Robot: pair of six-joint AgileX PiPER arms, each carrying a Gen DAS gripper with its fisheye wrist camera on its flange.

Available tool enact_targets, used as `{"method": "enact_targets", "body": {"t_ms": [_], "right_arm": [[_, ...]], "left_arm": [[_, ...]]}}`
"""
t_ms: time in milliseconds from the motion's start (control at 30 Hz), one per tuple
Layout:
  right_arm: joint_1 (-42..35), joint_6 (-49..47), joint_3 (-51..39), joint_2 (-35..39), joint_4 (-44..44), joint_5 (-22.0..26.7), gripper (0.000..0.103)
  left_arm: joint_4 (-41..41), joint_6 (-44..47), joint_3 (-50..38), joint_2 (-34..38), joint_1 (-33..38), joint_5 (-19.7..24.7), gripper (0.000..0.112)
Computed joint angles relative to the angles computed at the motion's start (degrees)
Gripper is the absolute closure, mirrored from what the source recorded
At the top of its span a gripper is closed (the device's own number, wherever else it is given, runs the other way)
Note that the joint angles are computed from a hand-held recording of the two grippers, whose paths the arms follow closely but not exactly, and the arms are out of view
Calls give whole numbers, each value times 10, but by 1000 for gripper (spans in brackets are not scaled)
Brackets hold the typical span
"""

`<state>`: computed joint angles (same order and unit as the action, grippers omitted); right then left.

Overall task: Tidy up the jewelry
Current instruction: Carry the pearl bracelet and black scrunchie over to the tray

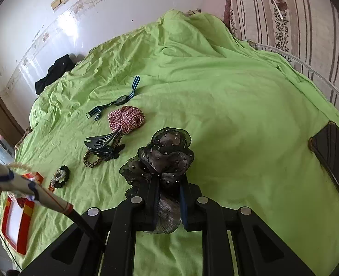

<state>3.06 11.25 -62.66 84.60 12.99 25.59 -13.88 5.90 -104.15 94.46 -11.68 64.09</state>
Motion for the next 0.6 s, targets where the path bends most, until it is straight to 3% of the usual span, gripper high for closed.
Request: {"method": "enact_targets", "body": {"t_ms": [167, 333, 500, 600], "right_arm": [[23, 37, 25, -26, -19, -4, 87], [90, 190, 52, -67, -152, -1, 87], [185, 295, 33, -86, -248, 45, 87], [241, 307, -12, -72, -251, 71, 87]], "left_arm": [[4, 23, 43, -59, 55, -1, 103], [-30, 73, 92, -108, 164, -1, 103], [-85, 132, 122, -112, 298, -2, 103], [-95, 152, 138, -103, 353, -18, 103]]}}
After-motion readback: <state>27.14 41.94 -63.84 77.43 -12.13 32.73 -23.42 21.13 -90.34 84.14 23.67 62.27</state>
